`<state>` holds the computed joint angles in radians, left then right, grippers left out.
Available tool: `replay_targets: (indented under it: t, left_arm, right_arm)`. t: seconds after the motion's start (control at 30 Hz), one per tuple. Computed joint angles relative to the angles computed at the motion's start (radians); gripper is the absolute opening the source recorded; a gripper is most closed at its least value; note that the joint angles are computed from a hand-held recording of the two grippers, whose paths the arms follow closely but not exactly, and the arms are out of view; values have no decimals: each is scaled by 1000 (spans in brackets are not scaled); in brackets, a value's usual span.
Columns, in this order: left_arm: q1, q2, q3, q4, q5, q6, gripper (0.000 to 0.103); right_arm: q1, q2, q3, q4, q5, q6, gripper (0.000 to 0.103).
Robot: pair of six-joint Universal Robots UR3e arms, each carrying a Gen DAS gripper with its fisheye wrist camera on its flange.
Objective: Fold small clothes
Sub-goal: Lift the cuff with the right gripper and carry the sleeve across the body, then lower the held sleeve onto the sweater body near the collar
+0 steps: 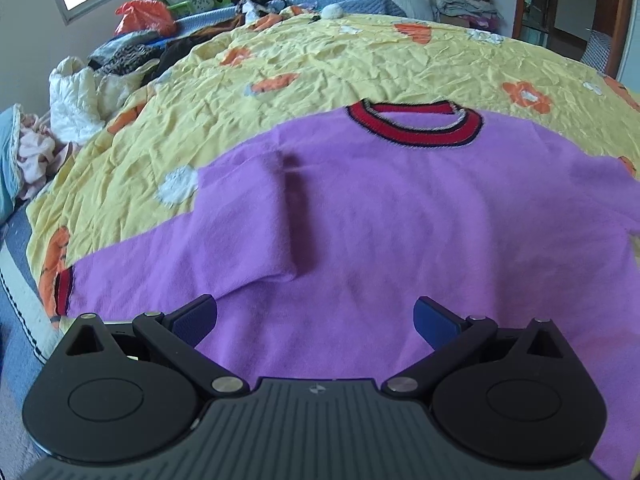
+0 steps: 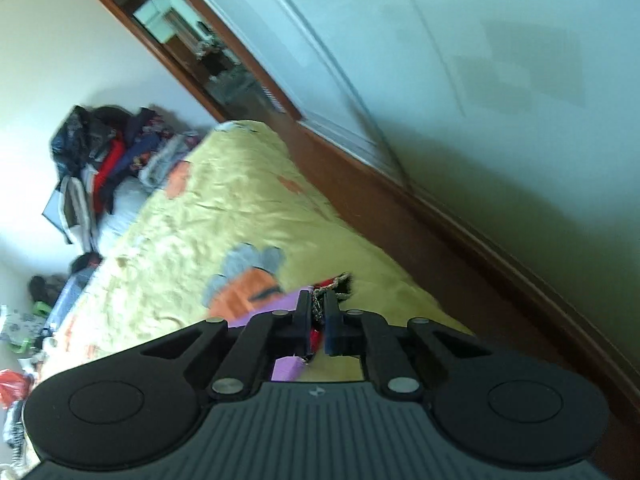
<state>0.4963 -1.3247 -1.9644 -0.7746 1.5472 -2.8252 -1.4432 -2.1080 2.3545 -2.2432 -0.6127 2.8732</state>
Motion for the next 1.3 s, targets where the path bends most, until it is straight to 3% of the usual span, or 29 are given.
replay_targets:
  t: [0.07, 0.23, 0.37, 0.43, 0.53, 0.63, 0.7, 0.8, 0.87, 1.03, 1.3]
  left_arm:
    - [-35, -14, 16, -4, 18, -18, 103]
    - [-97, -25, 26, -1, 49, -44, 103]
    - [-100, -24, 22, -7, 41, -38, 103]
    - [-86, -16, 14, 0, 29, -28, 103]
    - [-47, -1, 7, -5, 0, -6, 103]
    - [10, 28, -4, -16, -40, 22, 103]
    - [53, 54, -20, -14, -68, 47, 103]
    - [128, 92, -45, -12, -107, 89, 103]
    - [187, 115, -56, -24, -139, 119, 103]
    - [345, 169, -78, -72, -227, 204, 103]
    - [545, 232, -95, -136, -308, 309, 103]
  right_arm:
    - [-29, 23, -21, 87, 82, -25, 5]
    - [-13, 96, -18, 117, 185, 26, 5]
    - [-3, 54, 6, 203, 261, 33, 4]
    - [41, 29, 30, 133, 282, 107, 4]
    - [157, 65, 63, -187, 301, 353, 4]
    - [318, 195, 34, -625, 274, 682, 4]
    - [455, 300, -34, -896, 215, 900, 4]
    - [672, 426, -183, -1067, 103, 1077, 4]
    - [828, 496, -284, -1110, 1, 1127, 4]
    - [1202, 752, -582, -1112, -228, 1184, 4]
    - [1607, 1205, -1049, -995, -378, 1217, 4]
